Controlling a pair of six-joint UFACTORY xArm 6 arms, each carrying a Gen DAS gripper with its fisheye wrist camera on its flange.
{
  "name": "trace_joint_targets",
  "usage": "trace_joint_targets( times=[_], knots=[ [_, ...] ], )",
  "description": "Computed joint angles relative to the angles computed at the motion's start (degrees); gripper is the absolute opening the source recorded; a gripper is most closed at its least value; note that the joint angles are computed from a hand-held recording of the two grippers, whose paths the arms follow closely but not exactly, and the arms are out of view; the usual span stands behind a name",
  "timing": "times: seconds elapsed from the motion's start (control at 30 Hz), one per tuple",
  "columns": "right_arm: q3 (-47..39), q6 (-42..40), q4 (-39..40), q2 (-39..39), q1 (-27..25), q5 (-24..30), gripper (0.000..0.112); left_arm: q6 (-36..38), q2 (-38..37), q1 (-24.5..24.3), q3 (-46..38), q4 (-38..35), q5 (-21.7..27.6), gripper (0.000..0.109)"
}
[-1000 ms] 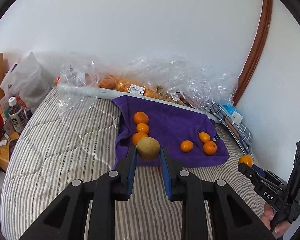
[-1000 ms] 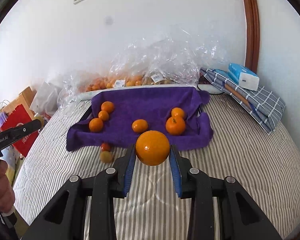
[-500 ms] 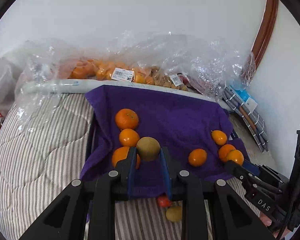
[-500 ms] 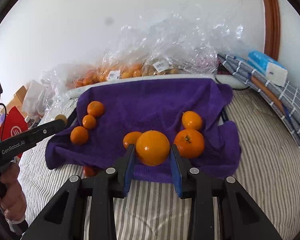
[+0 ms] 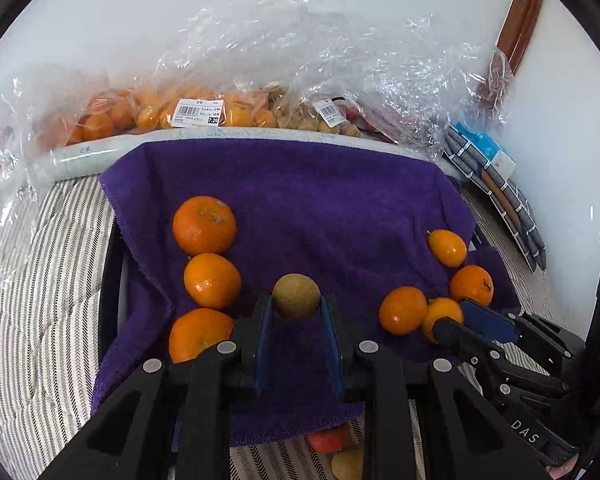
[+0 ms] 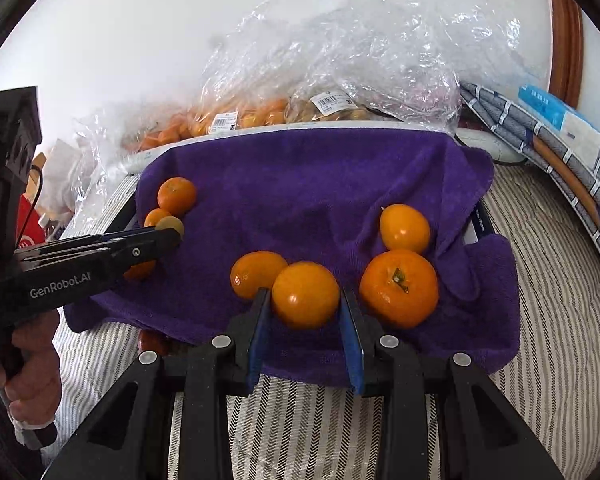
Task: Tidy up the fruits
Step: 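Open both tools to set the yellow-green fruit and orange on the towel, then grasp a yellow fruit with the right tool while the left tool grasps a small red fruit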
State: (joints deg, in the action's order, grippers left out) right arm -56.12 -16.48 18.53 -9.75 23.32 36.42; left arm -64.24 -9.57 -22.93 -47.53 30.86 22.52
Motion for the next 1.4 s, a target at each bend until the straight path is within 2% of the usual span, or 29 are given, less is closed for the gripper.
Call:
trace_joint_targets(
  times=[0.17, 0.33, 0.47, 0.57, 0.7, 0.9, 0.97, 1.07, 1.13, 1.4],
  knots=[
    [0.43, 0.06, -0.24, -0.84, 0.17, 0.18, 0.043, 4.07, -1.33, 0.5, 2.01, -5.13, -2.71, 0.023],
    [2.15, 2.49, -1.64, -4.94, 1.02, 1.07, 0.044, -0.96, -6.92, 0.15, 4.55, 0.22, -0.24, 0.027],
    [5.03, 3.75, -2.37, -9.65, 3.07, 1.62, 0.044, -8.01, -15.08, -0.48, 9.06, 6.14, 3.78, 0.03],
    [6.95, 2.76, -0.74, -11.97, 5.46, 2.88, 0.041, -8.52, -21.12, -0.76, 12.89, 5.37, 6.17, 0.032],
    [9.24, 2.77, 0.31, -13.48, 9.03, 2.96, 0.04, -12.18, -29.59, -2.58, 17.47, 7.86, 13.92, 0.032],
    [9.91, 8.86, -6.4, -10.63, 12.4, 0.64, 0.04, -12.91, -37.98, -3.82, 23.74, 5.1, 19.22, 0.032],
    [9.32, 9.32, -7.29, -9.07, 12.81, 1.12, 0.03, -12.96, -38.77, -4.19, 24.88, 4.82, 19.75, 0.032],
    [9.58, 9.01, -8.29, -8.81, 13.11, 0.53, 0.029, -13.41, -38.16, -4.51, 25.56, 5.29, 19.0, 0.032],
    [10.08, 8.07, -7.49, -9.91, 12.65, 0.86, 0.028, -12.33, -35.79, -4.37, 25.13, 4.36, 16.44, 0.032],
    [13.98, 3.97, -6.27, -18.64, 5.91, 4.27, 0.029, -16.39, -19.91, -7.93, 17.14, 9.1, 6.66, 0.032]
  ],
)
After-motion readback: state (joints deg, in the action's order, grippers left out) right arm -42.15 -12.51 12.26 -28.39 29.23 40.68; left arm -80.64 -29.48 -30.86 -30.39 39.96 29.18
